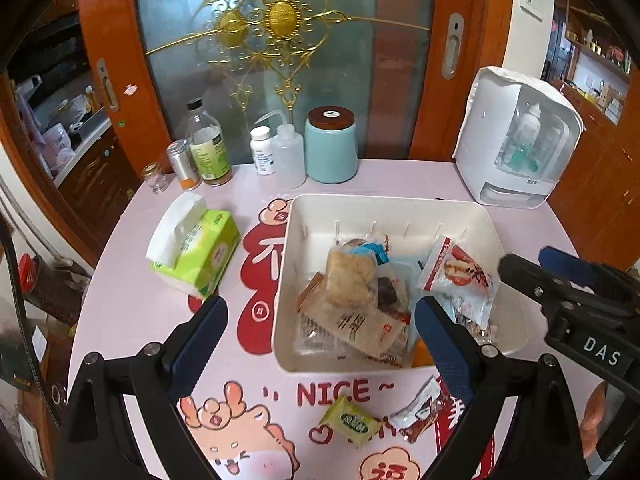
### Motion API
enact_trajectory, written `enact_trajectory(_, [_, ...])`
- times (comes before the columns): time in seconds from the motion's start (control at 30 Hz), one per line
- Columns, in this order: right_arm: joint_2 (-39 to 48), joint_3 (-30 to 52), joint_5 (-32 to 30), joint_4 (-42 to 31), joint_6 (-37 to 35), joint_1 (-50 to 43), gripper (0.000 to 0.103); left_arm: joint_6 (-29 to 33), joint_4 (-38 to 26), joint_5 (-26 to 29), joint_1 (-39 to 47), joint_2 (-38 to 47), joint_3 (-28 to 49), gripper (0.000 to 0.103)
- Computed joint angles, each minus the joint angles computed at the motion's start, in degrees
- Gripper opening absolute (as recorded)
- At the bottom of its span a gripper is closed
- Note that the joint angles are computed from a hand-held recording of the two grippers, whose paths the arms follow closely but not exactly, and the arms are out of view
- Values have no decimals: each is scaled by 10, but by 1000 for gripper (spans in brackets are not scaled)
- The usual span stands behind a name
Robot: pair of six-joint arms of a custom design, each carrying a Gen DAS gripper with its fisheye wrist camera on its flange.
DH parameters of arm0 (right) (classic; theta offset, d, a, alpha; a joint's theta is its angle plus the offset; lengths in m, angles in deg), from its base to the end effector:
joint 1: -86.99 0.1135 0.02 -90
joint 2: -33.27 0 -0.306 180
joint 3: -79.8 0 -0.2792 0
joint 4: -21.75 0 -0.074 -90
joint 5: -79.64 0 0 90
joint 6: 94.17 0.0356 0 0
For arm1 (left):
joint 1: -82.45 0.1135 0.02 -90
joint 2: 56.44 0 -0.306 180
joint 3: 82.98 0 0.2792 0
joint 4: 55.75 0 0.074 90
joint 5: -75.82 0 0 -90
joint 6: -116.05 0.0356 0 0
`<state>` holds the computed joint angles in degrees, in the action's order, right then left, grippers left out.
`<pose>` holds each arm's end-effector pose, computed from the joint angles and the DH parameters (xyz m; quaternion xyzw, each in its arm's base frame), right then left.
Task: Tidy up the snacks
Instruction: 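Move both tools back toward the last snacks on the table, then grasp the green biscuit packet with left tool while right tool grasps the brown chocolate packet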
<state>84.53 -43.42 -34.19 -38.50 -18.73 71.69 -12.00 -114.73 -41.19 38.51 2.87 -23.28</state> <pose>0.1658 -0.0304 0.2920 -0.0565 0.9329 0.1137 0.3371 0.1539 -0.1258 0.2883 -0.0150 0.9381 -0.0030 0.3461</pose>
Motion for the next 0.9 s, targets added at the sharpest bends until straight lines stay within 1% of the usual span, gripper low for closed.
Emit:
enact_trajectory(0.13, [-45, -19, -17, -41, -32, -39, 63, -30, -35, -6, -19, -58, -27, 94])
enact_trajectory(0.27, [-84, -44, -14, -73, -57, -62, 63, -71, -72, -18, -53, -98, -47, 94])
enact_trajectory(0.3, [-90, -51, -16, -82, -66, -70, 63, -85, -82, -22, -61, -106, -53, 94])
enact_trajectory(0.4, [-107, -78, -18, -100, -86, -93, 63, -156, -109, -45, -100, -126, -74, 94])
enact_trajectory(0.5, [-125, -117, -7, -102, -89, -104, 63, -207, -105, -46, -123, -125, -108, 94])
enact_trajectory(0.57, [-126, -147, 7, -91, -71, -97, 63, -225, -81, -30, -128, -112, -137, 94])
enact_trajectory(0.67, [-115, -196, 21, -61, -42, -86, 63, -232, 3, 26, -112, -74, -197, 94])
enact_trajectory(0.77, [-96, -239, 45, -5, 11, -55, 63, -251, 81, 40, -107, -8, -235, 94])
enact_trajectory(0.83, [-79, -264, 64, 40, 55, -29, 63, -261, 140, 52, -90, 42, -256, 93])
enact_trajectory(0.9, [-48, -287, 91, 94, 105, 7, 63, -262, 182, 66, -69, 76, -266, 92])
